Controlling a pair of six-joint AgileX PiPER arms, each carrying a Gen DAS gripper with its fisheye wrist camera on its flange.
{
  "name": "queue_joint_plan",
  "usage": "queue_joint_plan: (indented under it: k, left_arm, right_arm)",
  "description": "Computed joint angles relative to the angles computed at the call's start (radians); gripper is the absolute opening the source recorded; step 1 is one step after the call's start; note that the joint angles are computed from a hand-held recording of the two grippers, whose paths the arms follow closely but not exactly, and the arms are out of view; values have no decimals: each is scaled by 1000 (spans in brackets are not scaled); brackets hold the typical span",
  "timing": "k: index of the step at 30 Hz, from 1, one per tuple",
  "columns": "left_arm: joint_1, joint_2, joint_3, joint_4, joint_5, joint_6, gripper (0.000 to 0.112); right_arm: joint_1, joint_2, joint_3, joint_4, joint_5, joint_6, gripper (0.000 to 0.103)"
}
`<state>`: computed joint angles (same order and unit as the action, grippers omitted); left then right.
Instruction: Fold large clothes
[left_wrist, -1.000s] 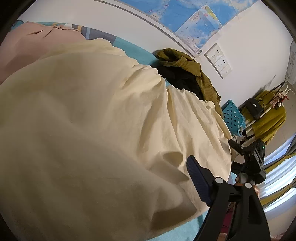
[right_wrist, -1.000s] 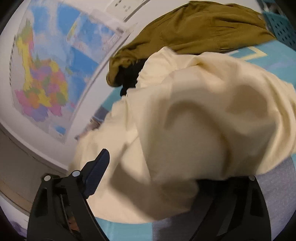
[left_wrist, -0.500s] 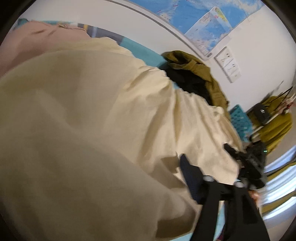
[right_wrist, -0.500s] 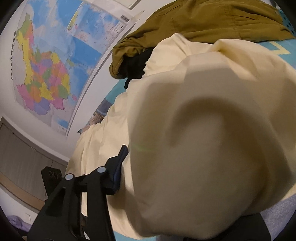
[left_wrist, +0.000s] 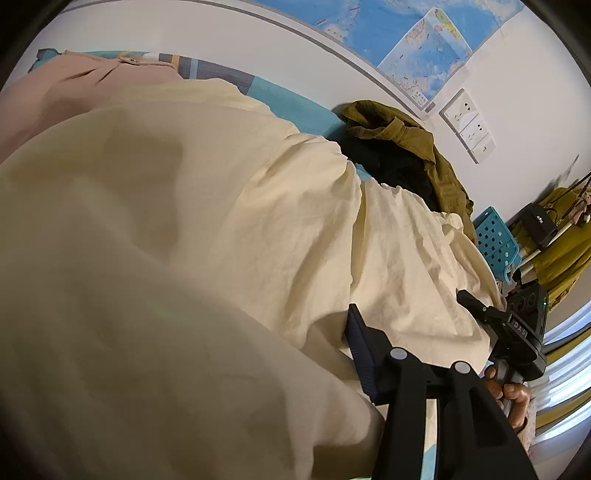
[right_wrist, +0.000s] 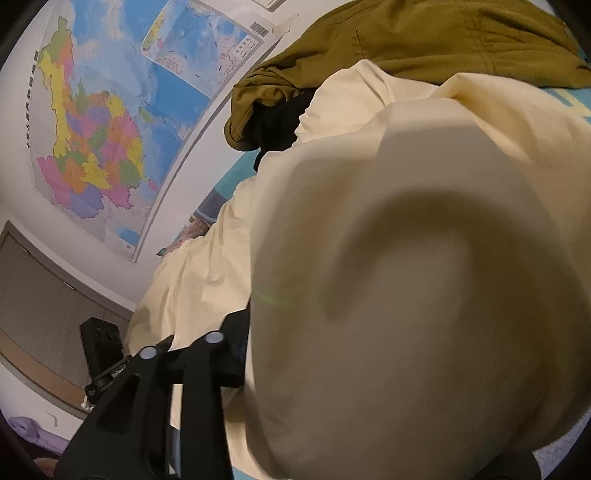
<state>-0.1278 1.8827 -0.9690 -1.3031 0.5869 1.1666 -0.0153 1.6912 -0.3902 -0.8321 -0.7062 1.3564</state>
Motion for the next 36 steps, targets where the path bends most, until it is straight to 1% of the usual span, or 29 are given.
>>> queue_joint_plan:
  k: [3, 4, 5, 6, 7, 9, 11, 13, 14, 15, 16, 17, 18, 19, 21, 22, 23, 24, 25, 27, 29, 33, 36]
  left_arm:
    - [-10, -3, 1, 4, -18, -3, 51]
    - [-13, -5, 2, 4, -24, -1, 51]
    - [-15, -5, 2, 3, -26, 1, 51]
    - [-14, -5, 3, 2, -26, 0, 51]
    - [-14, -6, 5, 2, -27, -1, 51]
    - [-16, -10, 4, 10, -28, -10, 49]
    - [-12, -17, 8, 12, -23, -6, 45]
    - [-3, -24, 13, 9, -14, 7, 44]
    - [0, -20, 10, 13, -8, 6, 44]
    - [4, -13, 4, 19, -1, 1, 45]
    - [10, -1, -7, 30, 14, -10, 47]
    - [12, 8, -15, 37, 22, -18, 52]
    - [14, 15, -21, 35, 26, -16, 53]
    - [10, 17, -23, 29, 23, -11, 55]
    - [0, 16, -27, 33, 12, -13, 56]
    - [-4, 16, -28, 36, 5, -19, 56]
    - [-8, 14, -27, 39, 0, -21, 56]
    - [-12, 12, -28, 45, -8, -25, 55]
    - [-13, 11, -27, 49, -12, -28, 51]
    - [-13, 4, -25, 55, -13, -31, 47]
    - [-12, -7, -28, 78, -7, -54, 42]
    - [-4, -37, -35, 110, 19, -81, 35]
    - [7, -71, -37, 112, 49, -69, 31]
  right_arm:
    - [35, -11, -19, 17, 49, -9, 51]
    - [47, -12, -23, 31, 66, -20, 51]
    - [54, -14, -22, 48, 76, -29, 48]
    - [56, -16, -20, 55, 80, -35, 42]
    - [52, -16, -14, 61, 72, -42, 40]
    - [40, -24, -1, 51, 51, -32, 31]
    - [27, -43, 18, 39, 20, -23, 27]
    - [19, -67, 33, 12, 0, 1, 26]
    - [17, -67, 43, 11, -14, 7, 27]
    - [17, -61, 42, 4, -14, 14, 31]
    - [20, -51, 33, -9, -1, 20, 33]
    - [24, -34, 23, -13, 14, 28, 39]
    - [20, -18, 20, -12, -1, 32, 43]
    - [27, -17, 16, 0, 3, 19, 43]
    - [47, -20, 1, 15, 28, 3, 49]
    - [65, -21, -10, 31, 55, -6, 49]
    - [75, -21, -16, 43, 70, -15, 48]
    - [80, -23, -19, 50, 86, -19, 42]
    - [80, -24, -17, 56, 86, -22, 38]
    - [57, -28, -2, 47, 46, -20, 25]
    - [56, -64, 3, 35, 51, -11, 20]
    - [61, -159, -2, -14, 88, 39, 15]
    - [71, -238, -24, -86, 134, 110, 14]
